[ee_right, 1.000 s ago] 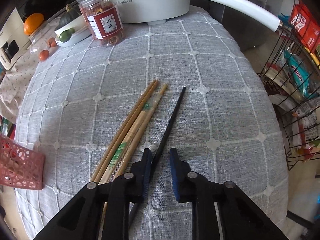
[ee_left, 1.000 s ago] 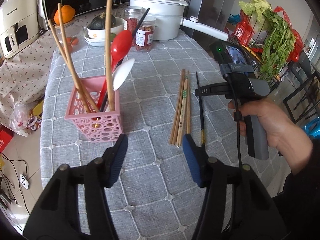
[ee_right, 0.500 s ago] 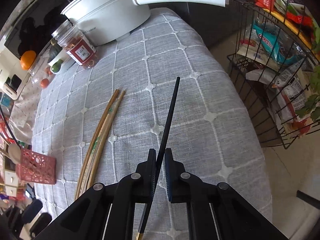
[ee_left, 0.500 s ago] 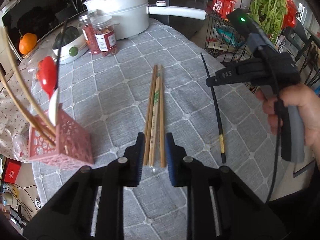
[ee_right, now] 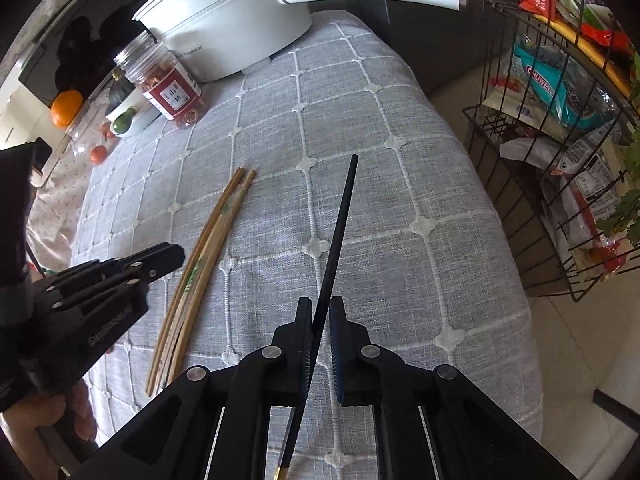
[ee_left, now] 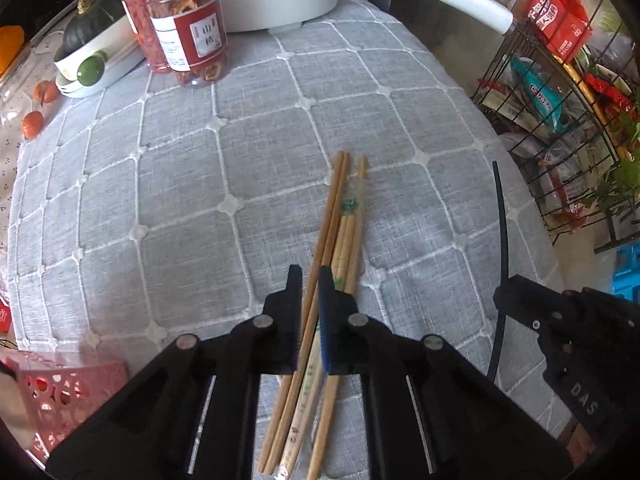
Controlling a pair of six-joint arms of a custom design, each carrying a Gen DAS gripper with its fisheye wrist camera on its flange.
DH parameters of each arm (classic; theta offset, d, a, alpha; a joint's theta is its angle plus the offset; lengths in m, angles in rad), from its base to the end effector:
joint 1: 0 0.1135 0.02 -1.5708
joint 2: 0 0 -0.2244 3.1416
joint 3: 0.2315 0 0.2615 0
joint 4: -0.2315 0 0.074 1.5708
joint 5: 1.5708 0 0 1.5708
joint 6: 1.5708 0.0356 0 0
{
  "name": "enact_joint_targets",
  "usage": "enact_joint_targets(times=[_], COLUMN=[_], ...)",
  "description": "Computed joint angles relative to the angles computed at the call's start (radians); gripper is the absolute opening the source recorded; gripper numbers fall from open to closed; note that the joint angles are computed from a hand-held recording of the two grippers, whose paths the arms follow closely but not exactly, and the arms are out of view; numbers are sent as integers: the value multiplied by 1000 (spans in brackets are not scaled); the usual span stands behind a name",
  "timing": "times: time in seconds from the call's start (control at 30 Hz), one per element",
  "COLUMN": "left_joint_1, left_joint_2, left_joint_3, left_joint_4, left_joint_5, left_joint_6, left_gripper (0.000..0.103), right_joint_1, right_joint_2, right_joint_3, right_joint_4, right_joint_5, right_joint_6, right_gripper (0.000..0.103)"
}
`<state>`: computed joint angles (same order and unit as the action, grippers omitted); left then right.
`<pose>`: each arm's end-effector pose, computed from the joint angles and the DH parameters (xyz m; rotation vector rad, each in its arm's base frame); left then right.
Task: Organize utensils
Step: 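Grasp a wooden chopstick with the left tool while the right tool holds the black chopstick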
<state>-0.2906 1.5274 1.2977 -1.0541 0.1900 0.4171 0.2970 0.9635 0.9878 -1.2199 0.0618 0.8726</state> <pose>0.2880 -0.0931 0.2337 1.0185 2.6447 -0.2436 0.1776 0.0521 0.2620 0.8067 2.6675 0.2202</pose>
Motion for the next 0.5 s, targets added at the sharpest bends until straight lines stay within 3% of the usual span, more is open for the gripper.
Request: enact_joint_targets(times=[0.33,0.43,0.5], left_joint_1=[-74,-80,-96], left_joint_2=[65,115,143], left_joint_3=[50,100,124], left_joint_4=[28,2,-1], left_joint_5=[-69,-41,-40], left_joint_6=[-26,-43,-57], left_gripper=[8,15,19], right_joint_1=[-28,-65,-79], right_joint_2=[0,-22,-26], right_joint_3=[-22,-53,-63], right_joint_4=[32,58,70], right_joint_5=[-45,-78,-90], right_joint_6=[-14,-19,-24], right_gripper=[9,11,25])
